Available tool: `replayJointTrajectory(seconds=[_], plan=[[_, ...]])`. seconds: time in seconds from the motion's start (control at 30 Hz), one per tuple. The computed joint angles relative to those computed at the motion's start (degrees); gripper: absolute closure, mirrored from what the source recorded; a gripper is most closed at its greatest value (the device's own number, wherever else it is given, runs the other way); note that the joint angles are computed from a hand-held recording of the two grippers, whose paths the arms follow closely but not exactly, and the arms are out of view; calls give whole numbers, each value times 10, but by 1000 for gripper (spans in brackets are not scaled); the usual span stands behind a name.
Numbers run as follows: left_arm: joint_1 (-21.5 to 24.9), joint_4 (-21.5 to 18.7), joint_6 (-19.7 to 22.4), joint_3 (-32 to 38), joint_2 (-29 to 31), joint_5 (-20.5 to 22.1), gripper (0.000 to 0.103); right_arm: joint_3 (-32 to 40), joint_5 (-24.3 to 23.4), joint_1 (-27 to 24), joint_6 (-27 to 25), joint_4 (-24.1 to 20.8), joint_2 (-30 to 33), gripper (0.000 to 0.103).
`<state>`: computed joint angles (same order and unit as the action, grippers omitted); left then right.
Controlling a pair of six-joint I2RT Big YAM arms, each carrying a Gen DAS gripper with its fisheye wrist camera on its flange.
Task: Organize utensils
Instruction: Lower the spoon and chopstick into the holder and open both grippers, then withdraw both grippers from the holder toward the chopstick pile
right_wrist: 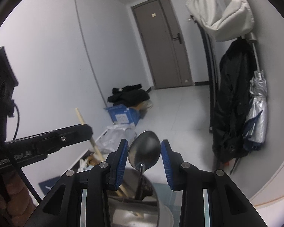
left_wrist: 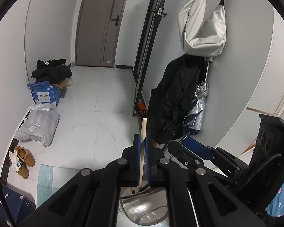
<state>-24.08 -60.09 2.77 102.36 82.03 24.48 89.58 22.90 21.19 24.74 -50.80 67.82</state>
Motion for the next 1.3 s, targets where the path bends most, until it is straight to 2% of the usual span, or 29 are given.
replayJointTrajectory(seconds=[0.13,0.3,0.53,0.67,0.87,0.93,0.97,1.13,1.27,1.3], plan=[[7,-5,6,-5,4,18,102,-2,-18,1,4,-21,3,69],[17,-46,25,2,16,64,101,14,-39,3,-11,-52,19,68],[44,-68,13,13,16,117,100,32,-66,4,-18,-95,30,63],[47,-78,23,16,11,112,96,26,-47,19,-10,-112,15,58],[59,-64,6,-3,-12,92,74,17,21,62,18,-135,-14,49],[62,-57,-9,-15,-26,79,60,17,45,81,28,-137,-22,43],[65,-54,-12,-19,-32,75,58,19,54,87,30,-138,-23,41],[75,-28,-34,-50,-71,38,28,33,111,137,44,-140,-26,35],[86,-6,-50,-76,-102,19,19,37,170,186,54,-130,-26,25],[86,-3,-52,-82,-109,0,16,36,181,195,56,-128,-27,24]])
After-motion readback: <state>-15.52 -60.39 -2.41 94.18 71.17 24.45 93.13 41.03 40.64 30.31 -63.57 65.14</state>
